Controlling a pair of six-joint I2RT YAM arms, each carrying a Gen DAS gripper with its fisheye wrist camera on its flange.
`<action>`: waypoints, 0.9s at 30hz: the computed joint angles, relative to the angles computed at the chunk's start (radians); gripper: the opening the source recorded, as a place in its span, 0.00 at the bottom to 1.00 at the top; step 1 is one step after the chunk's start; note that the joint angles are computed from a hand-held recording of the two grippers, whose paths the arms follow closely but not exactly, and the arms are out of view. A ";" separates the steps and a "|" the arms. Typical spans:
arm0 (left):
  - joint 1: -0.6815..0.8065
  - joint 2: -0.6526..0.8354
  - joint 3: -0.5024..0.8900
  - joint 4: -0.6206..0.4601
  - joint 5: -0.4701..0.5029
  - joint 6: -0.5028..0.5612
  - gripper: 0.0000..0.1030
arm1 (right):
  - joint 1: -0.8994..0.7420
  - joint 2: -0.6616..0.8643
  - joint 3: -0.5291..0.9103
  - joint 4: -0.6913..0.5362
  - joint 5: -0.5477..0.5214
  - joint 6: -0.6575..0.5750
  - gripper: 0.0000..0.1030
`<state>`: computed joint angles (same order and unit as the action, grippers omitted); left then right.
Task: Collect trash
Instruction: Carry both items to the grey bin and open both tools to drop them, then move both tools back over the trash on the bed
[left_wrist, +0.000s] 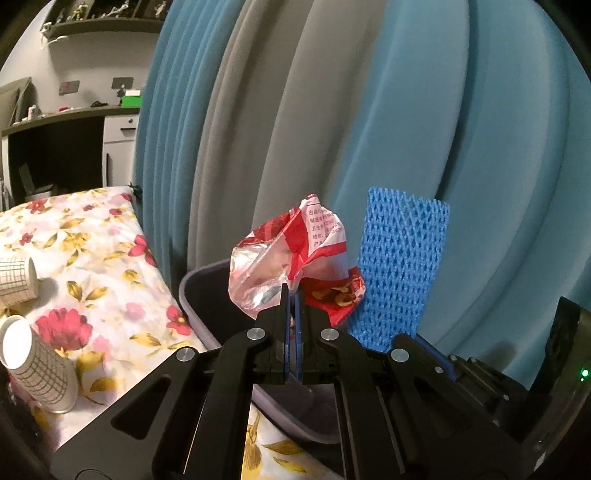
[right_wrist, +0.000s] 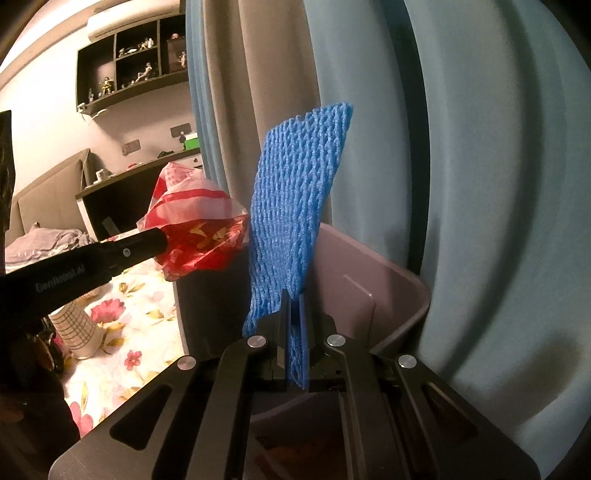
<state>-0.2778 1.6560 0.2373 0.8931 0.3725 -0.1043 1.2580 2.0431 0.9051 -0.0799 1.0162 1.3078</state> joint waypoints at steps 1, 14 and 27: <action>-0.004 0.021 0.010 0.008 -0.001 0.000 0.01 | -0.002 0.002 -0.001 0.006 0.000 -0.003 0.05; -0.006 0.094 0.036 0.029 0.014 -0.005 0.50 | -0.005 -0.010 -0.024 0.008 -0.003 0.014 0.36; 0.119 -0.188 -0.189 0.046 -0.107 0.012 0.94 | 0.128 0.000 0.091 -0.447 0.146 0.397 0.79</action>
